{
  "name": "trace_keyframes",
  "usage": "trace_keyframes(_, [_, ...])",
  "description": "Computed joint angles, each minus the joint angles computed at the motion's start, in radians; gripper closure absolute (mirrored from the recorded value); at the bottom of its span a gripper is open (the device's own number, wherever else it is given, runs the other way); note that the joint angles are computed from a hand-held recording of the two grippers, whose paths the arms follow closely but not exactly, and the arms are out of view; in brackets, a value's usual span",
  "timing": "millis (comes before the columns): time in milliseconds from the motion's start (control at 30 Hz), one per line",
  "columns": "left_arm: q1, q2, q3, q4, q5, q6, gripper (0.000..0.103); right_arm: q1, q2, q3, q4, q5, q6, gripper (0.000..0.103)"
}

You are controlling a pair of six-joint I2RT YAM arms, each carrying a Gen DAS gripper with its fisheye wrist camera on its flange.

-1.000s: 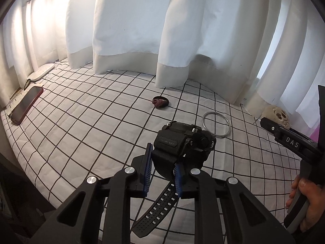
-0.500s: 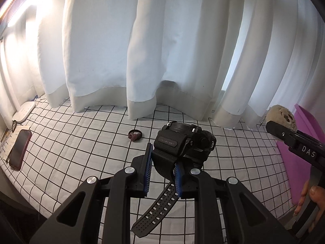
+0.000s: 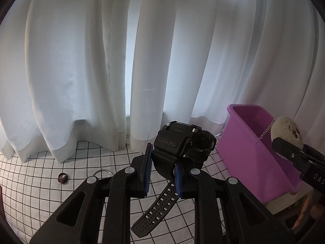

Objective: Organize jewelry
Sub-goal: 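Lift the watch and plush ball and carry both over the pink tub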

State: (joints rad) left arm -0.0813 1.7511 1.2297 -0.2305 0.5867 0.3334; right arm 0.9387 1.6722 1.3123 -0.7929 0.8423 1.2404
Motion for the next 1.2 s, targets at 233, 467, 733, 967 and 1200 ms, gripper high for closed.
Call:
trace_keyframes(233, [-0.26, -0.031, 0.027, -0.005, -0.07, -0.069, 0.084, 0.035, -0.281, -0.251, -0.25, 0.032, 0.289, 0.042])
trace_keyframes(467, [-0.485, 0.102, 0.202, -0.052, -0.171, -0.117, 0.086, 0.014, -0.507, -0.455, -0.312, -0.024, 0.363, 0.042])
trace_keyframes(733, [-0.663, 0.321, 0.482, -0.212, -0.283, -0.119, 0.086, -0.185, -0.719, -0.632, -0.139, -0.168, 0.095, 0.042])
trace_keyframes(967, [-0.737, 0.538, 0.806, -0.447, -0.39, -0.082, 0.086, -0.354, -0.753, -0.695, -0.014, -0.308, -0.101, 0.042])
trace_keyframes(1200, [-0.779, 0.676, 1.007, -0.594, -0.478, -0.03, 0.083, -0.469, -0.696, -0.693, 0.073, -0.403, -0.215, 0.042])
